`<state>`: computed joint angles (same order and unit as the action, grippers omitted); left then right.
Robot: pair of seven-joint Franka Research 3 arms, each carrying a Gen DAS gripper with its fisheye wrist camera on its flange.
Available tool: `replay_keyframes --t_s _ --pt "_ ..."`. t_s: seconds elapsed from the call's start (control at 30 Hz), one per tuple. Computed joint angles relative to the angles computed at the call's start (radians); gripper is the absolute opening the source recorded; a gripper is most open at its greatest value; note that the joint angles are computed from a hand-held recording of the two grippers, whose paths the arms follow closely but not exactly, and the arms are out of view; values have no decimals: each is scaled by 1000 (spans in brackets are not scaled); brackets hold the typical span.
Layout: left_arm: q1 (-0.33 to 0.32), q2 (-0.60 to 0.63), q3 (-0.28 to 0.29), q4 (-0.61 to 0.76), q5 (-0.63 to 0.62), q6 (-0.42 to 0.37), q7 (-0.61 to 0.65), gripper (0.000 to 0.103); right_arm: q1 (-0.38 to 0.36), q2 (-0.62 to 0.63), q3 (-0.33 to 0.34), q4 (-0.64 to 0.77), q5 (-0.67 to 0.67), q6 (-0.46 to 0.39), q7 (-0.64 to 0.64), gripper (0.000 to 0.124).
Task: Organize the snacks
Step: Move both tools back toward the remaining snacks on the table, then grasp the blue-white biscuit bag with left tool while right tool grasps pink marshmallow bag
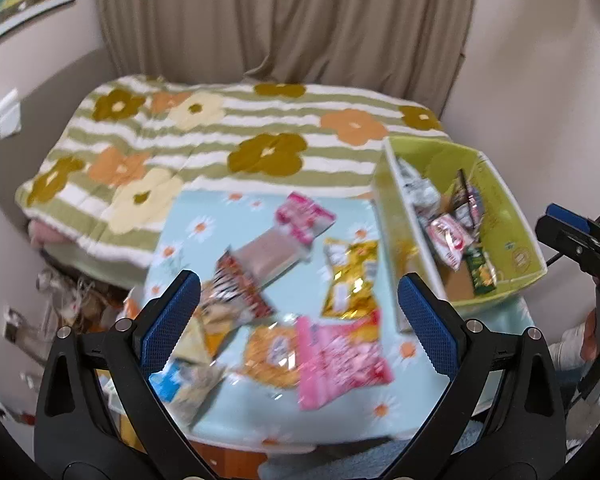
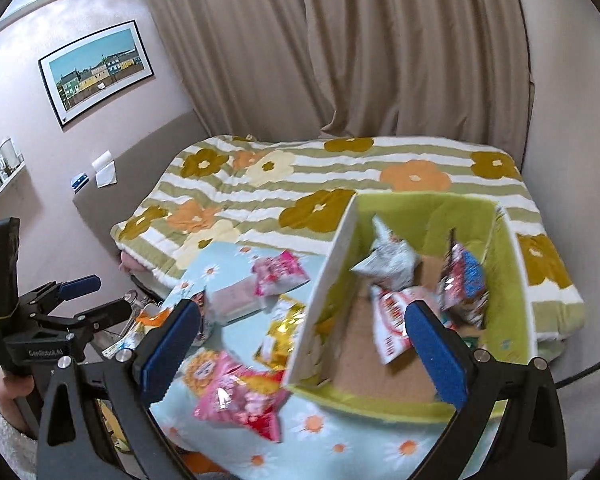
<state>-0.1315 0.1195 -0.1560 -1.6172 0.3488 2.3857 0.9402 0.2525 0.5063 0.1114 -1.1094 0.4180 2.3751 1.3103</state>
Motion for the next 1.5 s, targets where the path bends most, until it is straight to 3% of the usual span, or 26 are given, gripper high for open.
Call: replay_keyframes --t_s 0.43,0.73,0.83,0.97,1.1,1.27,1.5 --pt "98 -286 66 -418 -222 47 167 99 144 -100 -10 -257 -103 48 237 102" --pt "113 -282 90 -553 -340 122 261 99 188 -56 -18 -301 -178 61 363 102" --pt "127 -247 74 -563 -316 167 185 99 191 -20 -19 -275 -192 46 383 102" --pt "157 -199 49 -558 -162 211 -51 99 184 27 -10 -247 -181 40 381 102" --pt "159 -145 47 -517 -53 205 -189 99 172 52 4 -241 -150 61 353 102" --pt "150 -89 54 -474 -20 157 -263 99 162 87 15 -207 -123 57 313 102" --pt "145 -84 61 -491 34 165 -328 99 154 133 21 -159 -98 12 271 102"
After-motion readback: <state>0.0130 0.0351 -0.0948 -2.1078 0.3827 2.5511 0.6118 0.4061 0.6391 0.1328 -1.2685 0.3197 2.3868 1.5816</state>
